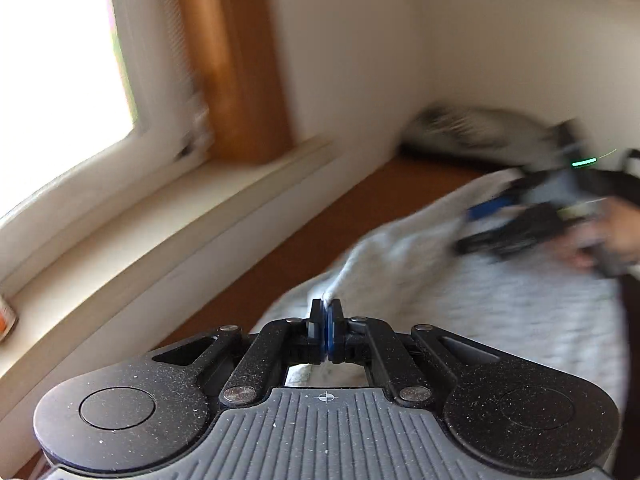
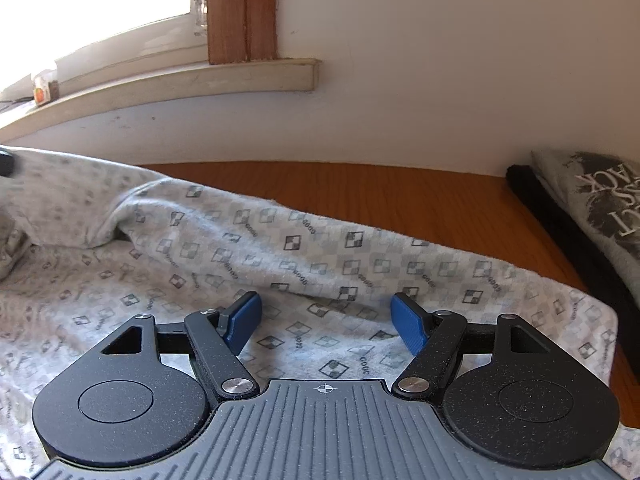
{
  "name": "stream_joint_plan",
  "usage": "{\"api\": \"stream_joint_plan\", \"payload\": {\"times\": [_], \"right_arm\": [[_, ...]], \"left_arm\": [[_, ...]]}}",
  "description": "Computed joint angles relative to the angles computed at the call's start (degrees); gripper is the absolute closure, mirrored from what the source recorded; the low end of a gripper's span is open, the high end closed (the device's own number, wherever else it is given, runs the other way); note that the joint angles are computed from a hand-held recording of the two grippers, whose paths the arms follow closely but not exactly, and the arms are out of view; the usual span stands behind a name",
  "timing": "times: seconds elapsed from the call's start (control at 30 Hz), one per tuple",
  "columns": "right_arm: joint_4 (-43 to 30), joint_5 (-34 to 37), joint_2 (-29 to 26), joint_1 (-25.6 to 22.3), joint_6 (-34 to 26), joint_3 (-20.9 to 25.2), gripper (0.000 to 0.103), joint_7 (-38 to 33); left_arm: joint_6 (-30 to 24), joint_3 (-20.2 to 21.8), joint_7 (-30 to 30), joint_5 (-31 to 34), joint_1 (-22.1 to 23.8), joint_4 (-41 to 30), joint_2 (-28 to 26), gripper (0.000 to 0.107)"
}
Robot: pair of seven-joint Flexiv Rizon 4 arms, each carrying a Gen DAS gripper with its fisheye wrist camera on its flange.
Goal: Fold clothes
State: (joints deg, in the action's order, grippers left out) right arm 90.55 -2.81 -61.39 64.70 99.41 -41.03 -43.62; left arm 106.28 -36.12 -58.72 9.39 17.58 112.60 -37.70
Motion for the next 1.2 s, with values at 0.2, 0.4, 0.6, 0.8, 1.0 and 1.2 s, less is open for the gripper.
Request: {"api": "stream_joint_plan", "payload": {"times": [0.2, 0.4, 0.6, 0.8, 1.0, 1.2], "right_arm": [[0.52, 0.43, -1.13, 2.23, -1.42, -3.13, 0.032, 2.03], [0.79, -0.33, -1.29, 2.56, -1.46, -3.68, 0.032, 3.0], [1.41, 0.34, -2.23, 3.99, -1.6, -5.88, 0.046, 4.99], [0.82, 4.62, 2.17, -0.28, 5.29, 2.59, 0.069, 4.43], [-7.25, 1.43, 3.83, -5.33, -0.39, 10.42, 0.068, 3.51], [-14.48, -4.95, 3.22, -9.97, -7.5, 16.83, 0.046, 7.3]], "left_arm": [[-2.36, -6.38, 2.35, 1.72, 3.61, 5.43, 1.05, 0.102], [-0.9, -5.17, 3.19, 0.82, 2.97, 5.85, 0.83, 0.095], [0.93, -3.31, 1.6, 0.45, 3.06, 3.39, -1.19, 0.09], [3.47, 0.76, -2.87, -0.37, 2.78, -1.37, -5.8, 0.087], [4.7, -2.04, -9.13, 1.35, 7.86, -4.25, -11.75, 0.087], [6.04, -1.11, -12.09, 4.01, 8.72, -5.25, -13.0, 0.082]]}}
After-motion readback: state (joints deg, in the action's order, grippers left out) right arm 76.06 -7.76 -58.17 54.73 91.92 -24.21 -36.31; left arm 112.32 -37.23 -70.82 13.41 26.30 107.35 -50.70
